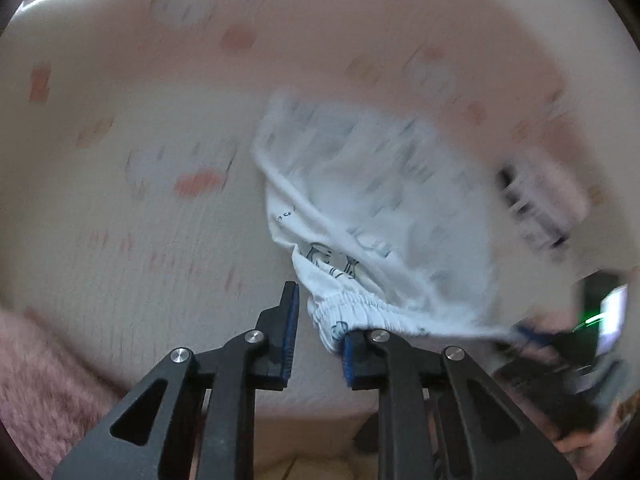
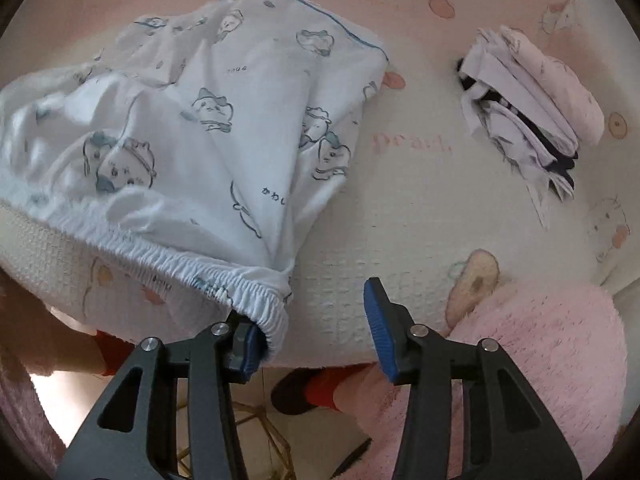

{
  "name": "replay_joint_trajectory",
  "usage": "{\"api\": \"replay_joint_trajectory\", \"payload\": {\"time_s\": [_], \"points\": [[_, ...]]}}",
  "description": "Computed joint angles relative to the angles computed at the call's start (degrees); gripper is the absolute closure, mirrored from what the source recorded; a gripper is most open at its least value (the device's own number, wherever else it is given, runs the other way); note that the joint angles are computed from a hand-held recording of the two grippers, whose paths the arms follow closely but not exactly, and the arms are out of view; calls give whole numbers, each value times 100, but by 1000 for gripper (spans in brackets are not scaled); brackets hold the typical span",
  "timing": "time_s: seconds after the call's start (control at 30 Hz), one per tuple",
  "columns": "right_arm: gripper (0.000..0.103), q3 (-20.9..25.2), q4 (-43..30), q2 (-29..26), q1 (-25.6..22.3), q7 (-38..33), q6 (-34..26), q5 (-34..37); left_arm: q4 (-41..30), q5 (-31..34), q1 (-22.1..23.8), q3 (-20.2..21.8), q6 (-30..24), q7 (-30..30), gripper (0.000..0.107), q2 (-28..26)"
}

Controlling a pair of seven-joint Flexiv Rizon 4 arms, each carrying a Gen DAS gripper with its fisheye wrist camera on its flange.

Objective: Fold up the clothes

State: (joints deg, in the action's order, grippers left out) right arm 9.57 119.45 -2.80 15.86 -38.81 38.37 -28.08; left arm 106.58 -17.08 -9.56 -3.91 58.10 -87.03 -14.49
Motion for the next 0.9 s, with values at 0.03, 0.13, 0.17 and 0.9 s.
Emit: {"api": "replay_joint_trajectory", "payload": {"time_s": [0.03, 0.13, 0.17, 0.9], "points": [[49, 4, 24, 26, 1, 24, -23, -36, -50, -47, 29, 19, -250, -114, 88, -57], [48, 29, 183, 173, -36, -13, 201, 10, 20, -628, 205, -46, -827, -266, 87, -143], [48, 35, 232, 230, -56, -45, 331, 68, 32, -658, 204, -54, -765, -218, 87, -133], [55, 75, 363, 618, -267, 850, 471, 307, -202, -119, -8, -10, -761, 6, 61, -240]]}}
